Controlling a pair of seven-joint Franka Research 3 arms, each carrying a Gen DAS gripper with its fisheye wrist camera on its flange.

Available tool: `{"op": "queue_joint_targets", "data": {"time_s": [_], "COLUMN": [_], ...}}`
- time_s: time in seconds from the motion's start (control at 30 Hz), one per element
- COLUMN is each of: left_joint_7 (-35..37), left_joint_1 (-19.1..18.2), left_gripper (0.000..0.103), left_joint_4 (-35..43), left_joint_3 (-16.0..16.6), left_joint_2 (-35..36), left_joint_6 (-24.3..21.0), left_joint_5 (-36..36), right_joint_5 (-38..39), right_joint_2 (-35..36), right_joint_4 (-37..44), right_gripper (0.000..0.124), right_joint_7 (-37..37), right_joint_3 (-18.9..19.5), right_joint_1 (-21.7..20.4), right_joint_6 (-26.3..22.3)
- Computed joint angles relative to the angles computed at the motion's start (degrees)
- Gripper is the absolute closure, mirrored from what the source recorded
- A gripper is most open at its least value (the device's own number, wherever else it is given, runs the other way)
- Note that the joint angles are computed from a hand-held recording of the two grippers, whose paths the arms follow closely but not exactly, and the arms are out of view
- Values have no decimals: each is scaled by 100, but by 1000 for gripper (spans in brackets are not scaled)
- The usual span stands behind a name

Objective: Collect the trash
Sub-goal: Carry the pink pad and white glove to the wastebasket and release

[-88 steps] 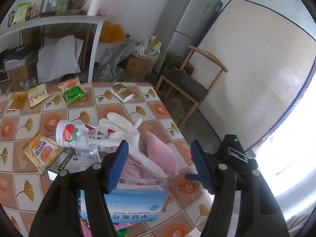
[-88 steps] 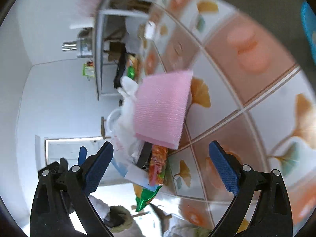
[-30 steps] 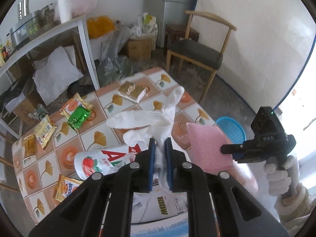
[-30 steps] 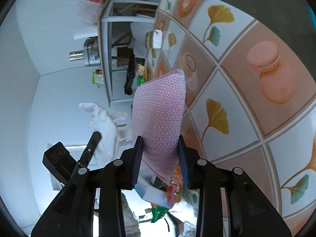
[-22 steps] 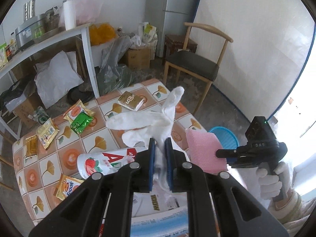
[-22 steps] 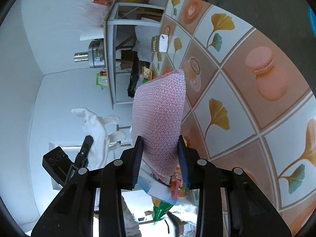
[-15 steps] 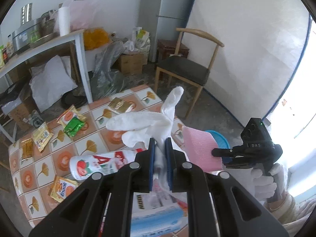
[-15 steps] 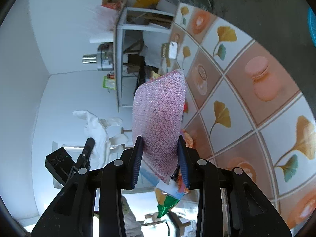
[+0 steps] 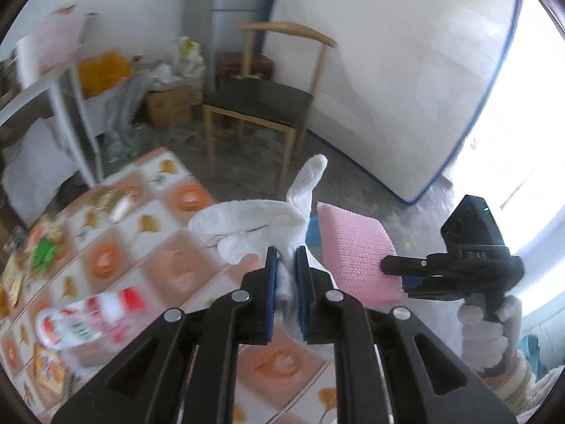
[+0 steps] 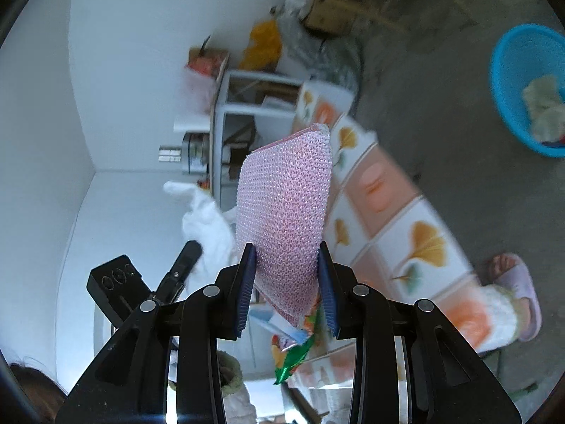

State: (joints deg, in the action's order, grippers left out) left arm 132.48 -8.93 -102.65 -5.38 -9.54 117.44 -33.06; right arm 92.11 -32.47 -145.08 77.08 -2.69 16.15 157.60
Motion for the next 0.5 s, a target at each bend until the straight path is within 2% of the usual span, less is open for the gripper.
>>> {"op": "queue_joint_targets", "data": {"time_s": [0.13,0.3,0.4,0.5], "left_joint_7": [-310,-724,-1020,-1316], "left_joint_1": [-301,-698,-871,-1028], "left_gripper": [93,93,92,92], "left_joint_4": [45,236,500,846], "left_joint_3": [-406,-824,-1013,-1188], "left_joint_2": [300,844,1282,1790], "left_joint_6": [158,163,-5,-118], "left_joint_5": [292,712,921,1191], "right_joint_5": [-698,-1811,-1964,-1974], "right_joint_2": [-574,-1095,-1055,-892], "right_joint_4": [-624,-1340,-1500,-1624], "right_gripper": [93,95,96,96], "right_joint_7": [821,1966,2146,2087], "right_joint_3": [53,-15,-247,-652], "right_joint_1": [-209,-536,-449,-345], "right_joint_6": [424,614,763,859]}}
